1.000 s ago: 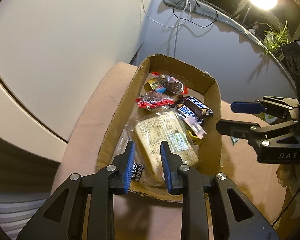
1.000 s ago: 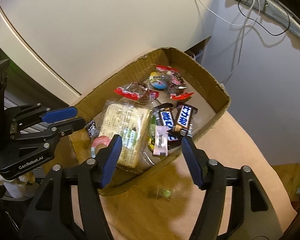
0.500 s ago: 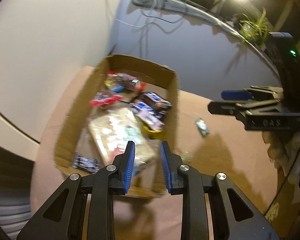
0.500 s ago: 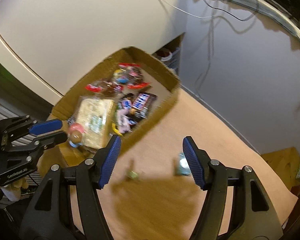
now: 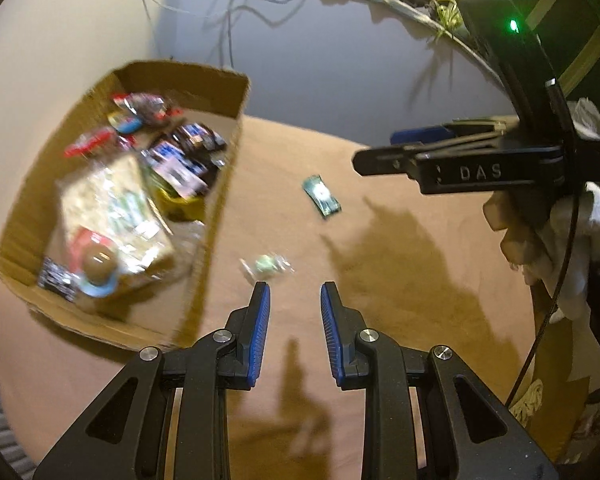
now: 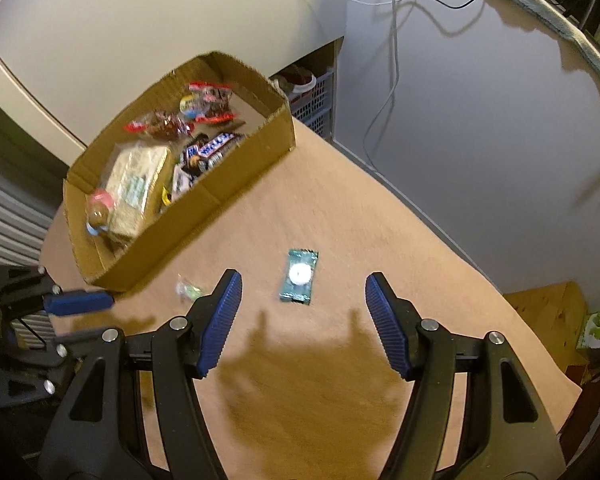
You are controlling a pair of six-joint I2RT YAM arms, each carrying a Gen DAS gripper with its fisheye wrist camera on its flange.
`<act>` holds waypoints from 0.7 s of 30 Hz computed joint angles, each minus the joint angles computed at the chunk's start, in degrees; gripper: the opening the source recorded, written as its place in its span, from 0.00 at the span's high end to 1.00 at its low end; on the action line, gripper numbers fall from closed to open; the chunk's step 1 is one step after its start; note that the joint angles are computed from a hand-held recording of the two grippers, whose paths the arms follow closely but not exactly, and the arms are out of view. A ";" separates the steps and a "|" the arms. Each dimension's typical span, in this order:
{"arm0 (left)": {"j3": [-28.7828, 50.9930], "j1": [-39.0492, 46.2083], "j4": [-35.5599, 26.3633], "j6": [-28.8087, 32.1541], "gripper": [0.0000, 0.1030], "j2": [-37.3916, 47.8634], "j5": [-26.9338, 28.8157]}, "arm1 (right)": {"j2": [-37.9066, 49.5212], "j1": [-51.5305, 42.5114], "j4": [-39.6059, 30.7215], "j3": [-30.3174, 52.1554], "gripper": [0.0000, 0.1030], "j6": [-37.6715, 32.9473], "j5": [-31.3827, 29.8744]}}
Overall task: Organize snacks
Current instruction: 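Move both tools back toward the teal candy and the green candy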
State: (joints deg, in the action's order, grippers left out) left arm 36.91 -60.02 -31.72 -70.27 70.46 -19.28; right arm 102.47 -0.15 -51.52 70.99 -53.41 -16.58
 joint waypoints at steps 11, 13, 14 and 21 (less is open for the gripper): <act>1.40 -0.08 7.14 -2.74 0.76 12.14 -2.24 | 4.72 -1.78 4.35 -2.13 0.35 -2.39 -1.55; 2.83 -1.09 5.64 -3.83 0.76 14.70 -4.50 | 5.36 -2.00 4.62 -2.02 0.35 -2.37 -2.20; 3.06 -1.35 5.50 -4.67 0.76 15.34 -5.08 | 5.72 -2.17 4.73 -1.92 0.35 -2.50 -2.53; 5.76 -1.33 5.72 -7.26 0.76 22.64 -7.61 | 7.31 -2.56 6.17 -2.30 0.35 -3.38 -3.60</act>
State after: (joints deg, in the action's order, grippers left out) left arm 42.67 -61.35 -26.00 -77.53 93.10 -26.89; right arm 109.78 -2.71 -45.34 68.69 -56.79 -20.18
